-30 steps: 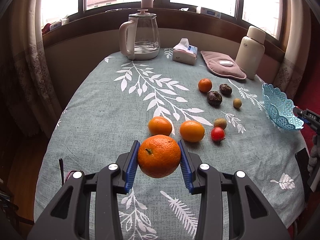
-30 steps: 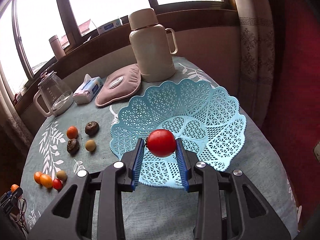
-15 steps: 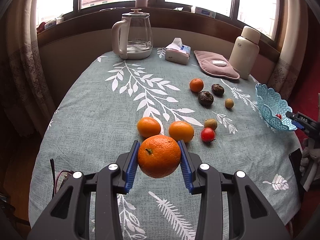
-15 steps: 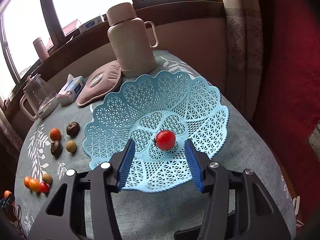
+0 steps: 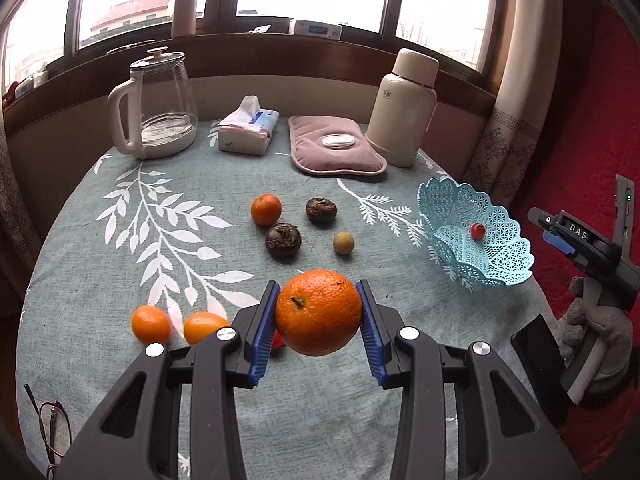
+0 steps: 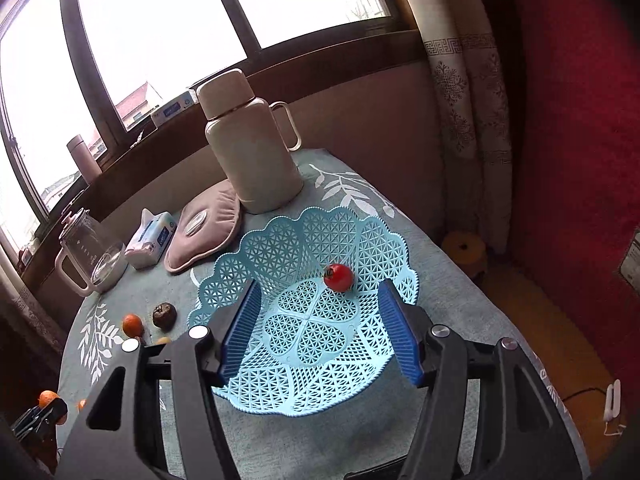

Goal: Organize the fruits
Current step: 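Carry the tomato into the blue basket and open the right gripper while the left gripper holds the mandarin, then lower the mandarin into the blue basket and open the left gripper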

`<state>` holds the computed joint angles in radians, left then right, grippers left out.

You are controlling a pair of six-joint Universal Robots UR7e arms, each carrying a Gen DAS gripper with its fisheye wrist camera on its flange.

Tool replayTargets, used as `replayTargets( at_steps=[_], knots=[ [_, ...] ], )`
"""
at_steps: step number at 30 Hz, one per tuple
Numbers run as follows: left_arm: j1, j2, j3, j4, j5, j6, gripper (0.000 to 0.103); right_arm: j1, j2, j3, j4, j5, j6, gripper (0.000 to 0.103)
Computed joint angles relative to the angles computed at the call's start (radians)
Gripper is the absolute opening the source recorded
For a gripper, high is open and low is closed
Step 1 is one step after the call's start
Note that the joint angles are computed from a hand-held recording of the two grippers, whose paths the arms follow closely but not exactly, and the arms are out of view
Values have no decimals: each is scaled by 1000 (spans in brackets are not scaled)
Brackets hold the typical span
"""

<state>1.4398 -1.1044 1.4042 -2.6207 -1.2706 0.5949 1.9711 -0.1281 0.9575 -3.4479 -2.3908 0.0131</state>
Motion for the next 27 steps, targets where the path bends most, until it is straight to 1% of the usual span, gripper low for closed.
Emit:
replayTargets(
  at_steps=[3, 7, 12, 17, 20, 22, 25, 26, 27],
  knots=[
    [-32, 41, -16, 23, -31, 18, 39, 4, -8, 4, -45, 0, -27, 63],
    [-81, 100, -22, 39, -29, 38, 39, 10, -24, 17, -124, -13, -82, 63],
    [-123, 164, -25, 32, -21, 48, 39, 4, -72, 81, -193, -5, -79, 65],
    [-149, 224, -51, 37, 9, 39, 39, -7, -111, 140, -218, 2, -41, 66],
    [-155, 254, -74, 50, 22, 36, 39, -10, -119, 151, -220, 7, -30, 66],
    [-158, 271, -86, 56, 31, 33, 39, -10, -117, 147, -213, 6, -31, 66],
    [-160, 287, -103, 70, 34, 18, 39, -4, -97, 115, -204, -14, -58, 66],
    [-161, 289, -103, 64, 34, 14, 40, -3, -93, 108, -200, -13, -63, 66],
    [-161, 290, -101, 54, 28, 14, 47, -2, -91, 105, -197, -11, -65, 66]
  ],
)
